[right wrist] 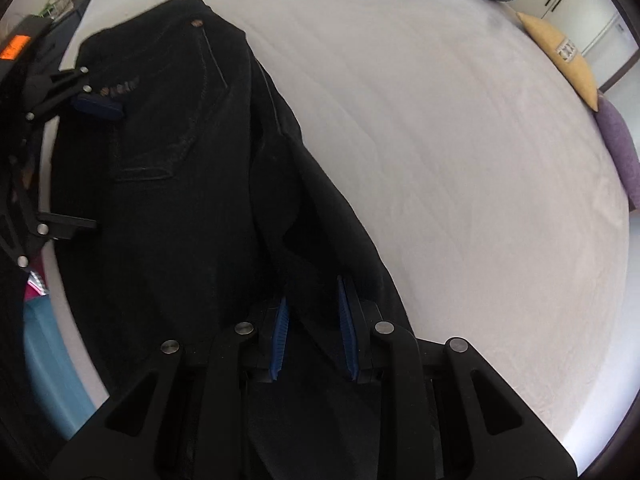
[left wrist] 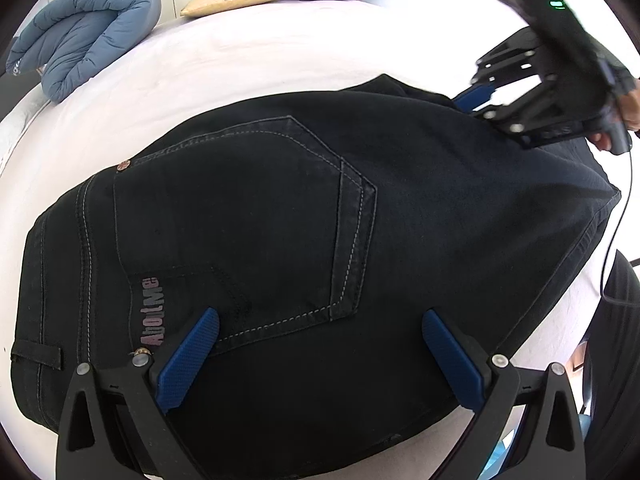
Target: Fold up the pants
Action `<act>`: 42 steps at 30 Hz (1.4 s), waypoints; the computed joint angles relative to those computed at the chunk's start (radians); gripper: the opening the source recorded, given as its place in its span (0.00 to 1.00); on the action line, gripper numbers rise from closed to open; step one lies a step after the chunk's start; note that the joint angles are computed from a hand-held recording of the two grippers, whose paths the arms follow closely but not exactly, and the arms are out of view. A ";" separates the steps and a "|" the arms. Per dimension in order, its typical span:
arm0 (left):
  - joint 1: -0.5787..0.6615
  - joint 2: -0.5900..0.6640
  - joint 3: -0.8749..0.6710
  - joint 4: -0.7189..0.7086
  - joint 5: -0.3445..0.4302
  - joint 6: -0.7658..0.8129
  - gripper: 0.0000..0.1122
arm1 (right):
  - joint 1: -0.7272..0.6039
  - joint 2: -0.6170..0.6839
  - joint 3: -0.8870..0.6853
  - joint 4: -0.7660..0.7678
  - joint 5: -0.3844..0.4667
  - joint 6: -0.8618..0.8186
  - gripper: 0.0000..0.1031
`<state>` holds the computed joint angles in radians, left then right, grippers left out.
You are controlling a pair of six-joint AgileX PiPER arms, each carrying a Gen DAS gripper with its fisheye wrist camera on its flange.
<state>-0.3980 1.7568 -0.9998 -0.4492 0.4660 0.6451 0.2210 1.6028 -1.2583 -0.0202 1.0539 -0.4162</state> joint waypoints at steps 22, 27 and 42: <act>-0.069 0.000 -0.003 0.120 -0.021 -0.172 0.92 | -0.031 0.141 -0.127 0.200 -0.070 0.320 0.06; -0.055 0.011 -0.011 0.083 -0.013 -0.122 0.92 | -0.097 0.224 -0.205 0.019 -0.147 0.551 0.00; -0.066 -0.002 0.004 0.098 -0.021 -0.144 0.92 | -0.337 -0.257 0.489 0.669 -0.298 0.165 0.00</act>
<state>-0.4640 1.7550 -0.9955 -0.3509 0.4452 0.5016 -0.1160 1.3459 -0.7695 0.6486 0.7557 -0.2509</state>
